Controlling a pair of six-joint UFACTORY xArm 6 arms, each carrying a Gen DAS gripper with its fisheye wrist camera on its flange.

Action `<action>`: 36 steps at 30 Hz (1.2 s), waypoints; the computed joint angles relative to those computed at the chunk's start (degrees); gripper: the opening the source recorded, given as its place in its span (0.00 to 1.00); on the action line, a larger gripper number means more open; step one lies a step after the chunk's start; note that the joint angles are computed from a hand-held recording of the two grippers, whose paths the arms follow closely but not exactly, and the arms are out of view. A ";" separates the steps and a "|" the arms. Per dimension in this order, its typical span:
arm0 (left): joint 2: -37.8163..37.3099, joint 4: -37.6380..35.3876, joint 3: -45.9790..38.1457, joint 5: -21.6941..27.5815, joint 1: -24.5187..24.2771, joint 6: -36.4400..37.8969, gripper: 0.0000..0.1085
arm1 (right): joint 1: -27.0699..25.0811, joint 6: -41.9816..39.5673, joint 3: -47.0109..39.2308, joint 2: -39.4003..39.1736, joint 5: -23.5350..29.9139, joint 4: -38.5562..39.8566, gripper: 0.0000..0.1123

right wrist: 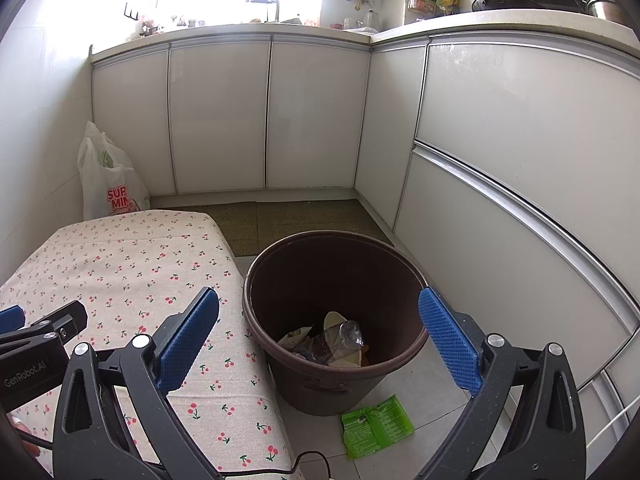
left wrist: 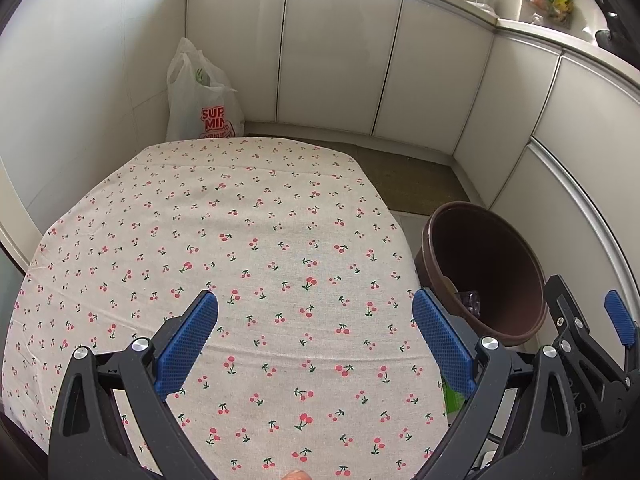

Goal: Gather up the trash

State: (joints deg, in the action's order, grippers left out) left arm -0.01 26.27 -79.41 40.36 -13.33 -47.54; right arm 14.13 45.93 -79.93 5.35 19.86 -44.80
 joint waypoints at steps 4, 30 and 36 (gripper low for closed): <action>0.19 -0.31 -0.12 0.23 0.09 0.09 0.88 | 0.03 0.11 0.02 -0.03 0.04 -0.08 0.85; 0.30 -0.86 0.30 0.33 0.32 0.17 0.88 | 0.14 -0.38 -0.11 0.29 0.05 0.25 0.85; 0.46 -0.90 0.14 0.50 0.29 0.38 0.88 | 0.28 -0.75 -0.10 0.36 0.27 0.59 0.85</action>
State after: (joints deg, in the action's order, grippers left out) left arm 0.45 25.38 -79.27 40.86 -13.05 -47.16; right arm 14.42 45.19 -80.02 5.71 20.13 -44.21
